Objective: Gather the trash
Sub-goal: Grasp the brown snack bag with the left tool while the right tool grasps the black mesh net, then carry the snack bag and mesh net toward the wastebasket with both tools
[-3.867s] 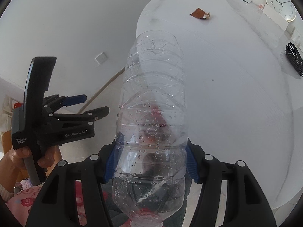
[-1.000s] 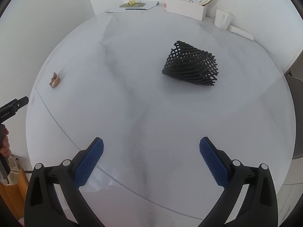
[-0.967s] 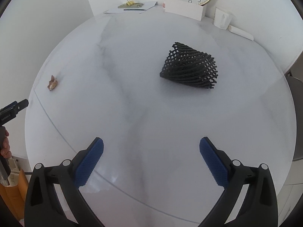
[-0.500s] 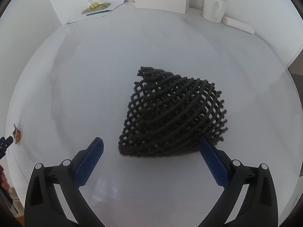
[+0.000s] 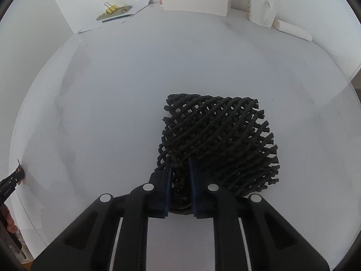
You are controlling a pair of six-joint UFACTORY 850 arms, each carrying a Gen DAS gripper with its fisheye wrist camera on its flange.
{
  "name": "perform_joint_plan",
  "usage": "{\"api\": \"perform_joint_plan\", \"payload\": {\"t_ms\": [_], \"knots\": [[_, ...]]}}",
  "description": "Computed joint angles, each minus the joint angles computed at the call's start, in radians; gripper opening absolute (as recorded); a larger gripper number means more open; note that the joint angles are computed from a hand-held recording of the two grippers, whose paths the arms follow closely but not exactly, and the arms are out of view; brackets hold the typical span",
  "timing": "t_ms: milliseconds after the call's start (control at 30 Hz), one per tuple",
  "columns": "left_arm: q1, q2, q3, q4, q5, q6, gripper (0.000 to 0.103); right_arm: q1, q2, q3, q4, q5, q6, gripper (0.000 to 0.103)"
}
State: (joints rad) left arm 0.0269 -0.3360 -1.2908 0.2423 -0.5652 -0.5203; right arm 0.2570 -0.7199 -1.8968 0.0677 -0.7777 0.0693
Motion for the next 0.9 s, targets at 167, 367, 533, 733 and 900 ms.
{"api": "perform_joint_plan", "payload": {"t_ms": [167, 367, 533, 733, 900], "knots": [[0.001, 0.034, 0.011, -0.030, -0.001, 0.026, 0.034, 0.005, 0.069, 0.069, 0.046, 0.036, -0.056, 0.015], [0.003, 0.105, 0.057, -0.081, 0.008, 0.057, 0.034, 0.017, 0.125, 0.111, 0.146, 0.024, -0.153, 0.014], [-0.022, 0.208, 0.111, -0.109, 0.004, 0.068, 0.034, 0.057, 0.214, 0.182, 0.228, 0.019, -0.265, 0.014], [-0.038, 0.390, 0.247, -0.144, -0.010, 0.075, 0.034, 0.140, 0.345, 0.308, 0.313, 0.017, -0.372, 0.014], [-0.024, 0.557, 0.381, -0.156, -0.045, 0.090, 0.034, 0.225, 0.439, 0.402, 0.357, 0.001, -0.407, 0.015]]}}
